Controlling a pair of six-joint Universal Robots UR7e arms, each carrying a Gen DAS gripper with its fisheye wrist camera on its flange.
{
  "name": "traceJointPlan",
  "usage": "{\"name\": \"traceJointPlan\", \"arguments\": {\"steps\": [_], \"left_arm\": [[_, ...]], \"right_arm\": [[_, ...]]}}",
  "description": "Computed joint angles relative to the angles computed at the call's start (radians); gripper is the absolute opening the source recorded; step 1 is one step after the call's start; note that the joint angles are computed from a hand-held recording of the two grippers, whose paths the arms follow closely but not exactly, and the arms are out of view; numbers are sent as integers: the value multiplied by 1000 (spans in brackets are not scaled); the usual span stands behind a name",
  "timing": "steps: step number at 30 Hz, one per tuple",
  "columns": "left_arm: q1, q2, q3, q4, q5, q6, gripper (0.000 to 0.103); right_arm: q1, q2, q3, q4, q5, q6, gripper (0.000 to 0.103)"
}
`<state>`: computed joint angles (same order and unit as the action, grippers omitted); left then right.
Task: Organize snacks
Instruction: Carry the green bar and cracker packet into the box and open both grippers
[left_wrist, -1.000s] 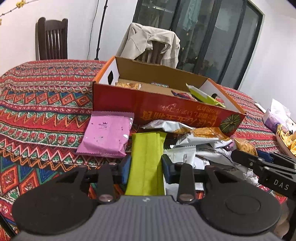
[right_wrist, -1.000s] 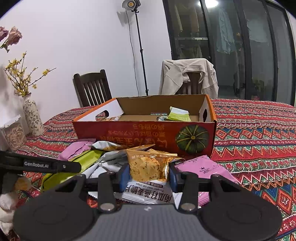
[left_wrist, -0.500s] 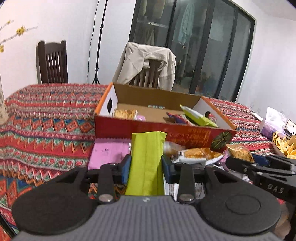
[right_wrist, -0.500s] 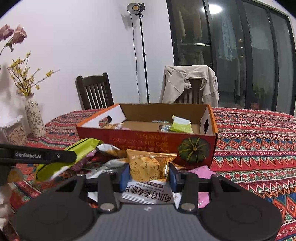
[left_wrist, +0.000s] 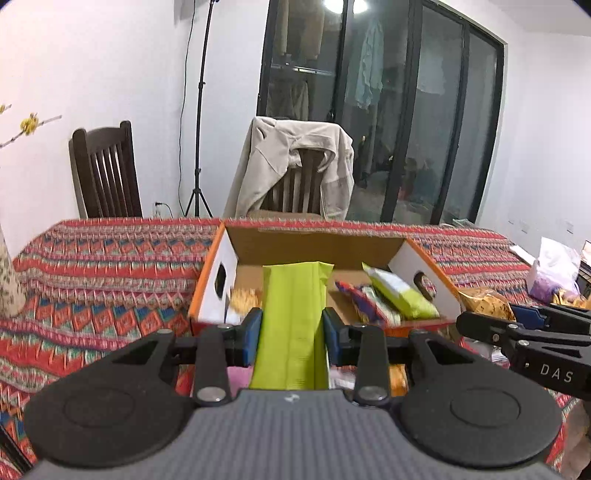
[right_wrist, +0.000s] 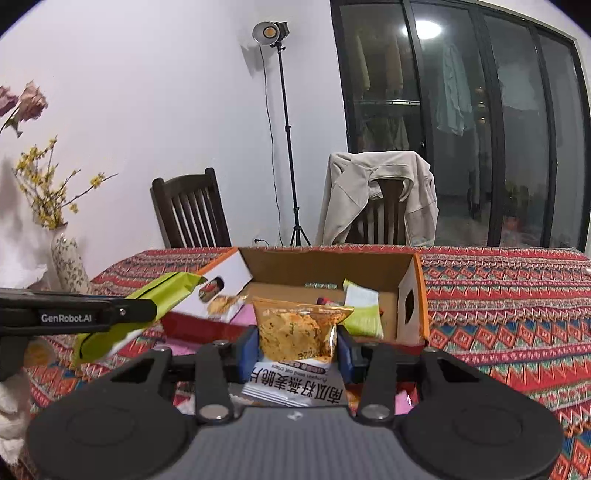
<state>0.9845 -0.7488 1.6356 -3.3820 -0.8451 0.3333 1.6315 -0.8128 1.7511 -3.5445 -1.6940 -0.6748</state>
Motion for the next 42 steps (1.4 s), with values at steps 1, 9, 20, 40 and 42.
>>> {"name": "traceJointPlan", "arguments": {"steps": [1, 9, 20, 40, 42], "left_arm": [[1, 8, -19, 4, 1, 5, 36], [10, 107, -211, 37, 18, 30, 36], [47, 233, -446, 126, 20, -1, 36], [117, 328, -542, 116, 12, 17, 36], [117, 330, -541, 99, 13, 25, 39]], "right_arm": [[3, 5, -18, 10, -6, 2, 42], [22, 67, -188, 94, -29, 46, 42], [17, 186, -385, 160, -40, 87, 42], [-42, 289, -531, 223, -51, 97, 42], [-44, 287, -531, 236, -50, 103, 45]]}}
